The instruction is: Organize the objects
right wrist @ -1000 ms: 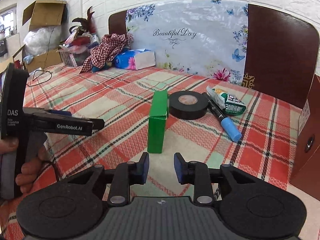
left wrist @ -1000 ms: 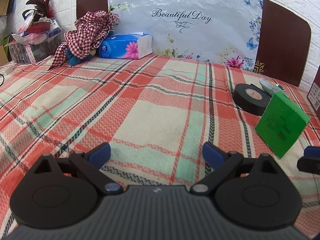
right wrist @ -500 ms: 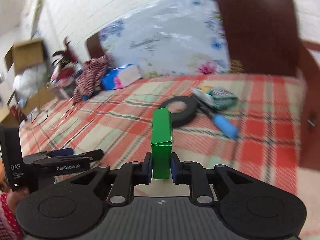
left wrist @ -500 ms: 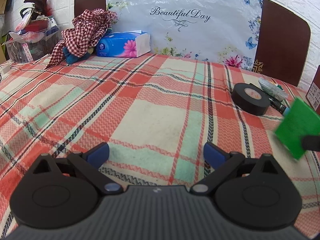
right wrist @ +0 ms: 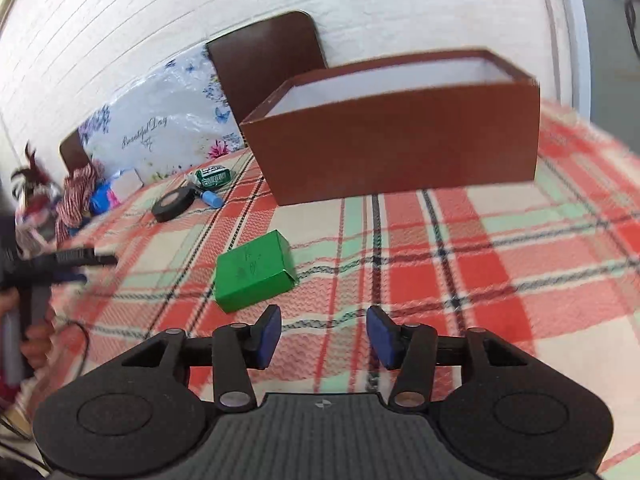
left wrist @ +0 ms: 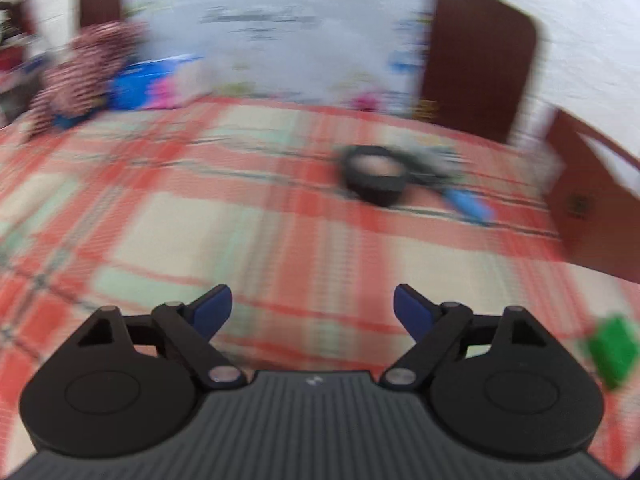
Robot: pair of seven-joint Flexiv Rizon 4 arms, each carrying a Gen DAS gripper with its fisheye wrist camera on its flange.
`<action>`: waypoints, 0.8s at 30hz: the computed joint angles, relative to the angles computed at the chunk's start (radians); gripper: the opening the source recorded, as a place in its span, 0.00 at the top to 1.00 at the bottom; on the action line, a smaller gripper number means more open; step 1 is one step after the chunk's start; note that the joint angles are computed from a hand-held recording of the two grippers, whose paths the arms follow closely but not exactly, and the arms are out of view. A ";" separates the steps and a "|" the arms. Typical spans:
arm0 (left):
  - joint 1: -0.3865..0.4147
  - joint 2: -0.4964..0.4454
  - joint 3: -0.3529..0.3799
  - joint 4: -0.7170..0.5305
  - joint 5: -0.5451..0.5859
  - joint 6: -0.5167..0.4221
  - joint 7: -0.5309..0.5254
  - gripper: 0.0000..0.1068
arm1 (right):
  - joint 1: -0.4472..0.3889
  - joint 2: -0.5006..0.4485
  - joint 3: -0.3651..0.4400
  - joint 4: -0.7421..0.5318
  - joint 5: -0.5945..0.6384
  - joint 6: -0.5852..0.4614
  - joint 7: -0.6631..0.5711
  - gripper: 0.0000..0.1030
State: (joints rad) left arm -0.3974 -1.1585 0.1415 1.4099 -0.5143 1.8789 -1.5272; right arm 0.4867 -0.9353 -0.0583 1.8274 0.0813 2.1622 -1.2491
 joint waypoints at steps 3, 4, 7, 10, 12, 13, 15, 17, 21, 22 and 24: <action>0.070 0.031 -0.187 -0.038 0.155 -0.053 0.068 0.18 | 0.025 -0.021 -0.025 -0.026 -0.020 0.015 -0.051 0.42; 0.085 0.036 -0.234 -0.055 0.183 -0.097 0.083 0.18 | 0.033 -0.028 -0.028 -0.041 -0.025 0.013 -0.064 0.34; 0.072 0.028 -0.271 -0.132 0.191 -0.257 0.081 0.20 | 0.071 -0.045 -0.055 -0.081 -0.030 0.007 -0.120 0.20; 0.071 0.001 -0.293 -0.224 0.173 -0.441 0.050 0.28 | 0.123 -0.071 -0.107 -0.127 -0.009 -0.043 -0.176 0.20; 0.056 -0.031 -0.274 -0.301 0.178 -0.551 0.024 0.35 | 0.126 -0.089 -0.114 -0.164 -0.019 -0.104 -0.186 0.20; 0.036 -0.054 -0.247 -0.339 0.192 -0.575 0.002 0.35 | 0.123 -0.099 -0.115 -0.186 -0.026 -0.139 -0.181 0.23; 0.036 -0.076 -0.263 -0.355 0.220 -0.523 0.006 0.45 | 0.113 -0.116 -0.112 -0.219 -0.043 -0.169 -0.165 0.32; 0.067 -0.078 -0.325 -0.355 0.212 -0.522 0.045 0.56 | 0.131 -0.126 -0.135 -0.227 -0.037 -0.157 -0.164 0.41; 0.063 -0.066 -0.326 -0.359 0.228 -0.515 0.045 0.61 | 0.141 -0.136 -0.149 -0.226 0.005 -0.099 -0.159 0.42; 0.062 -0.062 -0.333 -0.362 0.235 -0.500 0.058 0.61 | 0.145 -0.138 -0.155 -0.225 0.030 -0.068 -0.158 0.42; 0.067 -0.062 -0.375 -0.382 0.255 -0.445 0.122 0.61 | 0.215 -0.162 -0.242 -0.240 0.154 0.010 -0.191 0.42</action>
State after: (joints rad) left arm -0.3306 -1.2201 -0.2335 1.0279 -0.2591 1.4343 -1.4050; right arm 0.7018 -1.0971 -0.3008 1.5877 0.2358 2.1722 -1.4405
